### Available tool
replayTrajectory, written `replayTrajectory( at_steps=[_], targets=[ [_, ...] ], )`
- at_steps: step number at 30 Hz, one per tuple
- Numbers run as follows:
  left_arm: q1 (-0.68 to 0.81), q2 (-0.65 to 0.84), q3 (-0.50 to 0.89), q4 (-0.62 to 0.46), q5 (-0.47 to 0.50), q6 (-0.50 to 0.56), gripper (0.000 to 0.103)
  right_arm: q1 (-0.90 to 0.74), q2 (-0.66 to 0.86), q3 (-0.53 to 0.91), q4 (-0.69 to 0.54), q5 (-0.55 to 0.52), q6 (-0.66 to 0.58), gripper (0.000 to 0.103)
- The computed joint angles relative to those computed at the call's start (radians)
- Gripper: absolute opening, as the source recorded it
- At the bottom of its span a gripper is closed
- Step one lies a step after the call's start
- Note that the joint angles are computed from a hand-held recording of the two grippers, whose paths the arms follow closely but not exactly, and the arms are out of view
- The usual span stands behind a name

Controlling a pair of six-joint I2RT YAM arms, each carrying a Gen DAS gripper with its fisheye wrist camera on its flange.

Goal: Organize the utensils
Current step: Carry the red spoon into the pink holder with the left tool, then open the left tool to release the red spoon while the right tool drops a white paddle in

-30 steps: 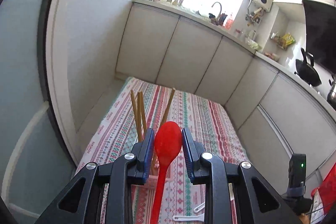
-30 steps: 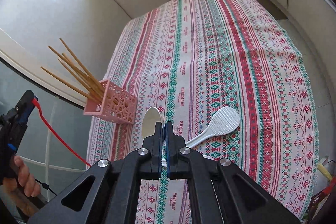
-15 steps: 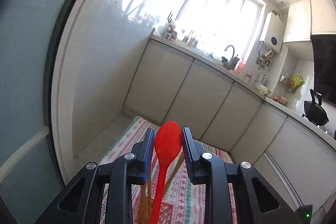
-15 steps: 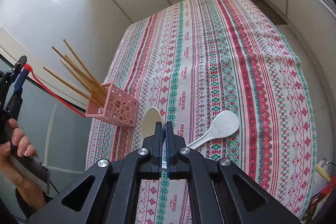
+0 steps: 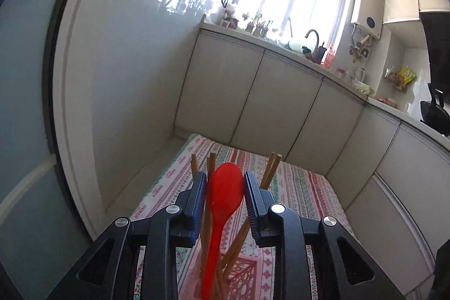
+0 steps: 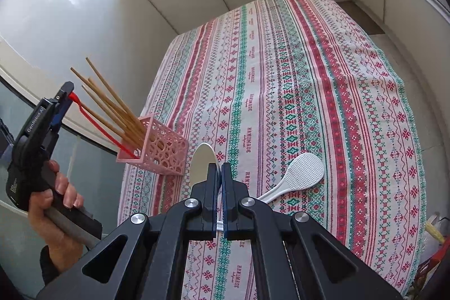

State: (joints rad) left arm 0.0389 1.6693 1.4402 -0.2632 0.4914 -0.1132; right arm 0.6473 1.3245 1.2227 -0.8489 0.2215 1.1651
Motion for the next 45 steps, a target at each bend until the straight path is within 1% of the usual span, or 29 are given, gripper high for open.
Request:
replayTrajectory(
  at_steps=[2,4,5,8,10,12,14,16,19,21,25,27,31,34,39,40,43,45],
  targets=[
    [0.001,0.008,0.015,-0.035,-0.001,0.000,0.030,0.005,-0.004,0.006,-0.010,0.020,0.010,0.002],
    [0.006,0.024,0.052,-0.095,0.015,0.009,0.039,0.009,-0.011,0.011,-0.016,0.040,0.019,0.002],
    [0.007,0.029,0.068,-0.128,0.015,0.015,0.042,0.012,-0.013,0.015,-0.019,0.051,0.023,0.002],
    [0.011,0.039,0.122,-0.241,0.001,0.048,0.046,0.022,-0.012,0.036,-0.031,0.089,0.028,0.002],
    [0.020,0.041,0.146,-0.310,0.004,0.077,0.055,0.030,-0.004,0.058,-0.041,0.119,0.028,0.002],
    [0.029,0.040,0.178,-0.393,-0.023,0.120,0.057,0.040,0.012,0.088,-0.056,0.153,0.024,0.002],
    [0.046,0.039,0.199,-0.470,-0.037,0.166,0.063,0.053,0.034,0.125,-0.075,0.195,0.023,0.002],
    [0.068,0.042,0.217,-0.541,-0.047,0.199,0.072,0.063,0.056,0.157,-0.079,0.225,0.019,0.002],
    [0.087,0.062,0.260,-0.651,-0.100,0.255,0.080,0.075,0.094,0.210,-0.082,0.274,0.008,0.002],
    [0.094,0.066,0.257,-0.697,-0.136,0.304,0.083,0.083,0.126,0.255,-0.085,0.312,-0.001,0.002],
    [0.098,0.101,0.264,-0.761,-0.191,0.368,0.084,0.105,0.213,0.374,-0.107,0.404,-0.038,0.002],
    [0.112,0.108,0.249,-0.764,-0.196,0.392,0.084,0.108,0.269,0.451,-0.122,0.431,-0.067,0.002],
    [0.111,0.158,0.276,-0.795,-0.213,0.429,0.084,0.116,0.411,0.635,-0.158,0.496,-0.179,0.002],
    [0.118,0.198,0.308,-0.815,-0.207,0.435,0.084,0.124,0.546,0.796,-0.199,0.540,-0.275,0.002],
    [0.136,0.227,0.356,-0.852,-0.166,0.440,0.084,0.131,0.780,1.080,-0.335,0.590,-0.392,0.002],
    [0.137,0.231,0.365,-0.856,-0.166,0.441,0.084,0.132,0.813,1.117,-0.352,0.602,-0.411,0.002],
    [0.139,0.244,0.381,-0.869,-0.164,0.445,0.084,0.133,0.862,1.150,-0.339,0.613,-0.465,0.002],
    [0.138,0.253,0.387,-0.874,-0.165,0.444,0.084,0.131,0.897,1.185,-0.355,0.619,-0.482,0.002]
  ],
)
